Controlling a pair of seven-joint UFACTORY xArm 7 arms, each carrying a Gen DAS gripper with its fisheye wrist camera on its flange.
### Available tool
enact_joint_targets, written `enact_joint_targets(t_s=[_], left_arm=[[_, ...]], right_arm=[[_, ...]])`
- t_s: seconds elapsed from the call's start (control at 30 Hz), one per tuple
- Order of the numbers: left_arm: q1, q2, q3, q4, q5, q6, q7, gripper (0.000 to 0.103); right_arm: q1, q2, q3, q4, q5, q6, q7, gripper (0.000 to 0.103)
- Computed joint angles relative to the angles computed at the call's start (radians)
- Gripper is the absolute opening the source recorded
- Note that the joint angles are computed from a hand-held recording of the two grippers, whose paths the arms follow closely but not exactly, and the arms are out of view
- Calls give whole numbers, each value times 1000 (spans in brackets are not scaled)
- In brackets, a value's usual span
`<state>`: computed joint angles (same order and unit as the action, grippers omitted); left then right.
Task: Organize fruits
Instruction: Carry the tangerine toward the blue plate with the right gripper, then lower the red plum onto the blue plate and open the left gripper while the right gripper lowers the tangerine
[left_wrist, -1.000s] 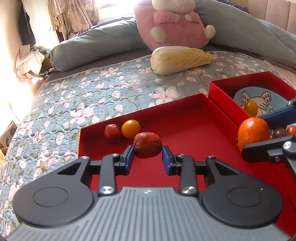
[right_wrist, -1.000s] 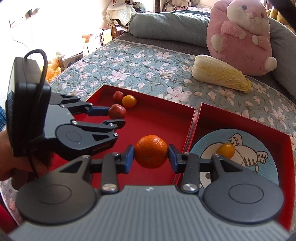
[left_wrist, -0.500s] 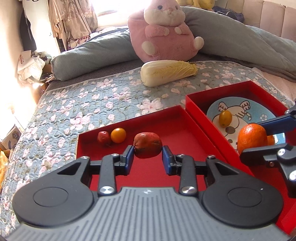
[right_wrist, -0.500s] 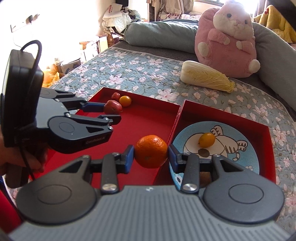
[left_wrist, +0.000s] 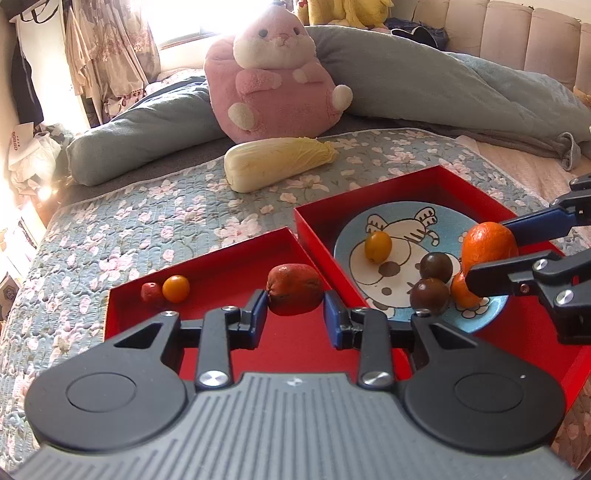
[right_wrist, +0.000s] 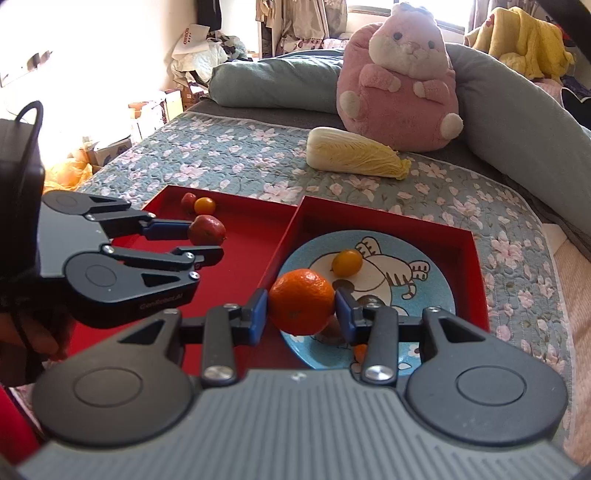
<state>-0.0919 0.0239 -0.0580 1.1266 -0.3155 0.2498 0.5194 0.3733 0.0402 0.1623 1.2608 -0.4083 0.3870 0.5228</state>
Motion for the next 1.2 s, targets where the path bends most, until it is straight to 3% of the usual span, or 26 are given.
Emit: enact_joint_targets(t_s=[0.57,1.2], left_arm=[[-53,100,-63,106,33,9,-78,39],[-111,253,-54,247,235,17,-269,39]], right_arm=[[-66,-62,-7,-102,54,-7,-21,43],[-104,-72,-6,-127,51,32,-1,43]])
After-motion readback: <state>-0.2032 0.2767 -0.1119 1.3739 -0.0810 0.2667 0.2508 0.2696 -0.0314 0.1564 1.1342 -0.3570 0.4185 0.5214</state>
